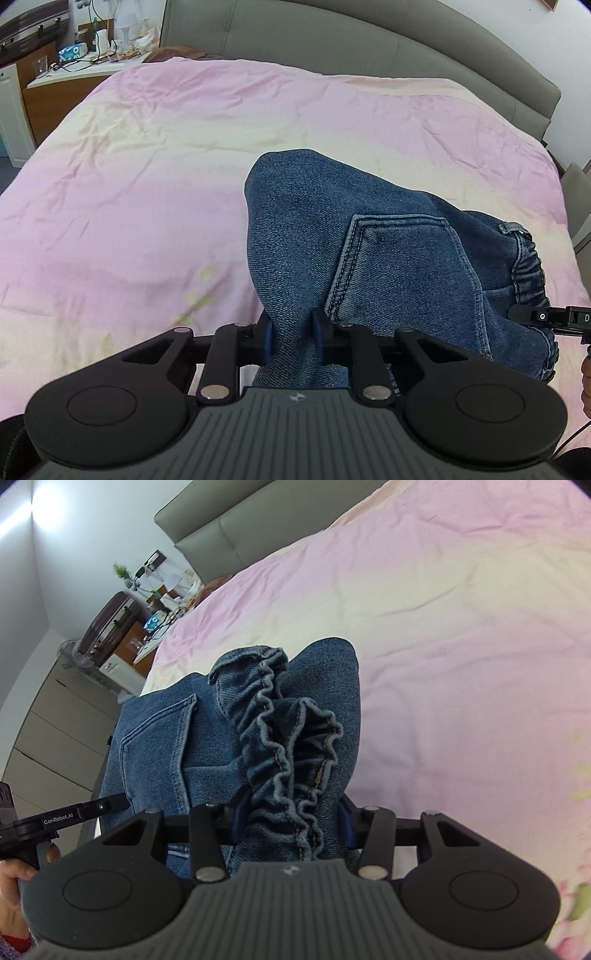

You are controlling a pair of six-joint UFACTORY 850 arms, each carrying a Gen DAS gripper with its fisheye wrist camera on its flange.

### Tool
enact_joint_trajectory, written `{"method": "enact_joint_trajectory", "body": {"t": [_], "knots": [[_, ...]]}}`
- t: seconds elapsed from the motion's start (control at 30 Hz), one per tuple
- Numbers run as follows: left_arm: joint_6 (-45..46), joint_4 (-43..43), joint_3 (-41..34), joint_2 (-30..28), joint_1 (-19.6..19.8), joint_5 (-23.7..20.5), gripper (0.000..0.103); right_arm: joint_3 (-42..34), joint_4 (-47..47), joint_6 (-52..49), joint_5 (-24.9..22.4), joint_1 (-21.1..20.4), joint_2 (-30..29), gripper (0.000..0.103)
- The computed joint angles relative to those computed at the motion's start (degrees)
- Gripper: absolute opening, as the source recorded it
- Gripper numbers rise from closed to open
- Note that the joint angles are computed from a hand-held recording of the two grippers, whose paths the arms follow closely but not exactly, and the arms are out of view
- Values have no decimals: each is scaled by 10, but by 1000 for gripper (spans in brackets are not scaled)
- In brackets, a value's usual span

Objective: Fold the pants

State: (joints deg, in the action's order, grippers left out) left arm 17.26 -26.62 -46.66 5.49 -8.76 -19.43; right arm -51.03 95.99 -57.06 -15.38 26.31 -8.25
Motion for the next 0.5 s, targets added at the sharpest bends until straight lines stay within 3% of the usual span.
{"method": "enact_joint_trajectory", "body": {"t": [0.13, 0.27, 0.37, 0.5], "knots": [[48, -12, -8, -31, 39, -5, 23, -37, 74, -56, 9, 35, -62, 43], [173, -124, -8, -72, 62, 3, 23, -62, 89, -78, 26, 49, -103, 43], [297, -230, -5, -103, 77, -5, 23, -78, 39, -29, 41, 48, -128, 43], [370, -272, -10, -142, 75, 2, 23, -94, -38, 44, 36, 34, -163, 43]]}}
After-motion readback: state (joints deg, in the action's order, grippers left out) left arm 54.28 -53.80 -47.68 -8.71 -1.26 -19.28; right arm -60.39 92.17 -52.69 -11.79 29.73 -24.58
